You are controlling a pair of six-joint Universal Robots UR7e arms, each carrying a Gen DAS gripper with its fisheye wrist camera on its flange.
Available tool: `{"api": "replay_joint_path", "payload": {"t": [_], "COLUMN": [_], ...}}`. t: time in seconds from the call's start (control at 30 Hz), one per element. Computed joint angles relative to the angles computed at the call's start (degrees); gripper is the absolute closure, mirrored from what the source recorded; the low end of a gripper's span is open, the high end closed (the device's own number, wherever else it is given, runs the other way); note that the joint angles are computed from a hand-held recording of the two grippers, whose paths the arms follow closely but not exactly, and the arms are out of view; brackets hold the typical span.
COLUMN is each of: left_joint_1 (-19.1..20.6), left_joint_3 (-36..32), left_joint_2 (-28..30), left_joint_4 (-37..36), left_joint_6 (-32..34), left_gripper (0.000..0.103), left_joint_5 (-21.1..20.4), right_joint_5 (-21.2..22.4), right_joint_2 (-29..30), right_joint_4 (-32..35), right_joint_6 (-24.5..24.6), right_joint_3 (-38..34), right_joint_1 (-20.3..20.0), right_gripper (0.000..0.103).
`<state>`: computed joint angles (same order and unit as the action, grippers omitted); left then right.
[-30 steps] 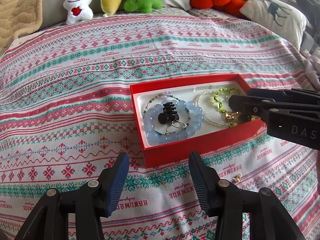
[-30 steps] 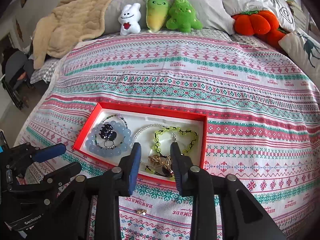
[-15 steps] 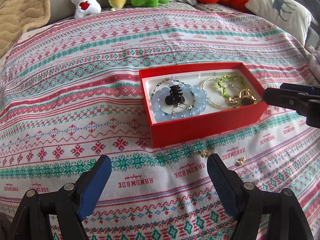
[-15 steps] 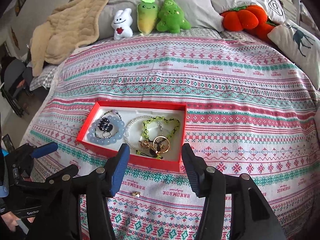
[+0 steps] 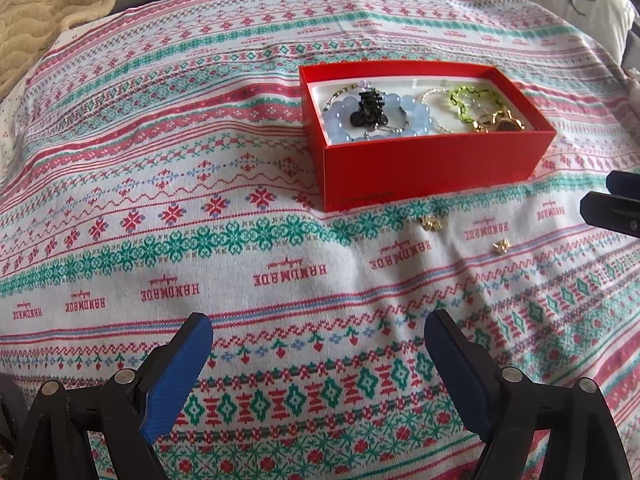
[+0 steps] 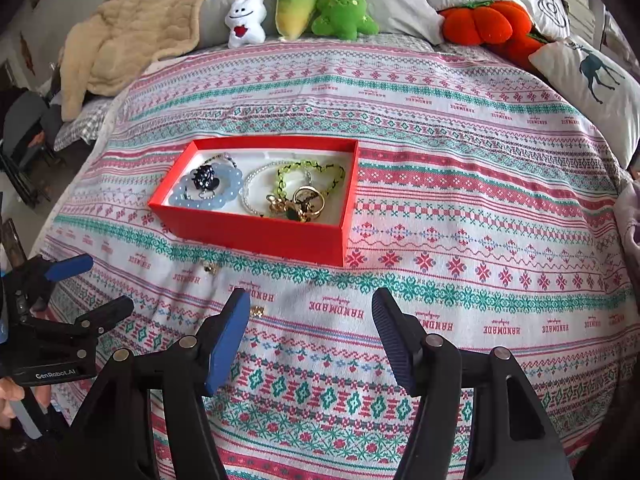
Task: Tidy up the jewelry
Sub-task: 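Withdraw both tools toward the last gold earrings beside the box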
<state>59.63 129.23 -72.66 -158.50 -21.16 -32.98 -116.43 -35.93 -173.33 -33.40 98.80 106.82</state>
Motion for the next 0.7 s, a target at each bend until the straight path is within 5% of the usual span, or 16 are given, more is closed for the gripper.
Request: {"api": "replay_joint_path", "payload": {"t": [0.7], "left_joint_1": [1.75], "left_joint_3": [1.48], "left_joint_2": [0.66], "left_joint_4": [2.04], "left_joint_6": [-0.21], "left_gripper": [0.013], "left_joint_5": [-1.36], "right_joint_5": [-4.59], "right_joint_2": [3.13], "right_joint_4": [-4.75], "right_joint_6": [-5.87], "right_joint_3": [4.02], "right_joint_1": [-1.70], "right_gripper": [0.036]}}
